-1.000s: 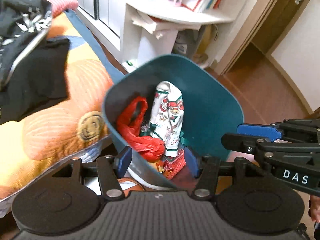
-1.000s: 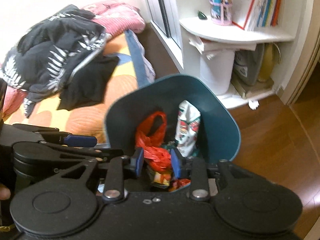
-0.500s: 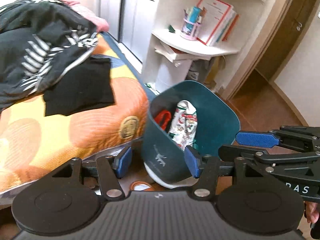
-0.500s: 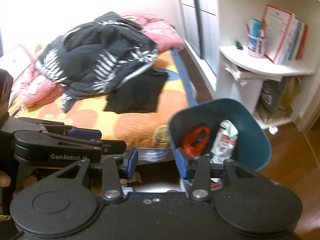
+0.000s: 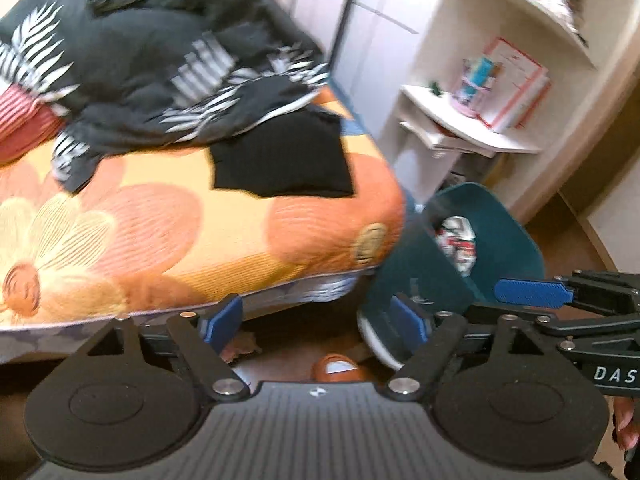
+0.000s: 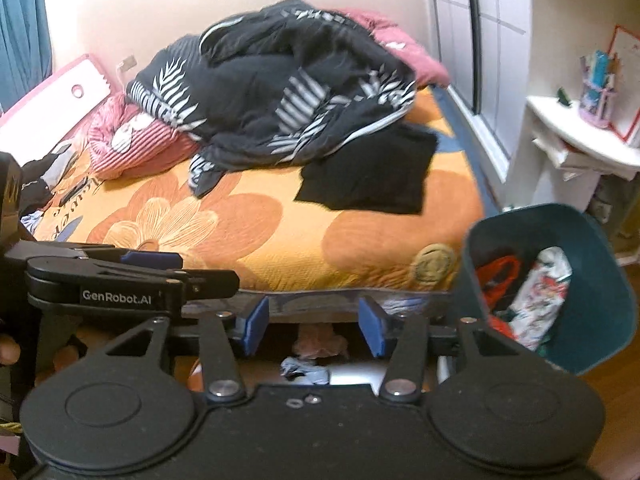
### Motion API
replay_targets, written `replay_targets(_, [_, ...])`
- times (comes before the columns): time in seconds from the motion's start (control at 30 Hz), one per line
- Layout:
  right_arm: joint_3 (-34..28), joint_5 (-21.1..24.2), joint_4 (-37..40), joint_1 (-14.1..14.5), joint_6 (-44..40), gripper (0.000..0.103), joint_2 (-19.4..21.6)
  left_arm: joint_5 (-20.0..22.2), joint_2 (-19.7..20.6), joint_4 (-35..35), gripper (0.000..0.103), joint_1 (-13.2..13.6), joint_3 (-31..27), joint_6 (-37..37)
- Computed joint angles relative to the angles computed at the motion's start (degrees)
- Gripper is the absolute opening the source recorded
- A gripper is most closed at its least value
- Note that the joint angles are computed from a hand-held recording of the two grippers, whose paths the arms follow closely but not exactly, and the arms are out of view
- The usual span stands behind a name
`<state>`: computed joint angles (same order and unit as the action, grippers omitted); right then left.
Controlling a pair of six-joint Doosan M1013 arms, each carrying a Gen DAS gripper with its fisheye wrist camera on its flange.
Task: Collect trash
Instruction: 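Withdraw both tools from the bin toward the trash under the bed, then grasp the pink mesh net with the right tool while the left tool grasps the white-blue plastic bag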
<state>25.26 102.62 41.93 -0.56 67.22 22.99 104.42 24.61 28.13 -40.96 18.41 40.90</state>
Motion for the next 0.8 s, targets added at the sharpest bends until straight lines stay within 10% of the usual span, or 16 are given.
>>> replay_targets(0.43, [11.5,-0.2,-6.8,8.4,4.1,0.052,1.7,-11.3,-15.6,-10.0,0.090,8.3,37.6,-13.4])
replay_targets(0.8, [20.4,-5.1,-10.8,13.2,1.6,0.052,3.2,-14.8,-15.6,-19.4,0.090,12.4,48.7,2.2])
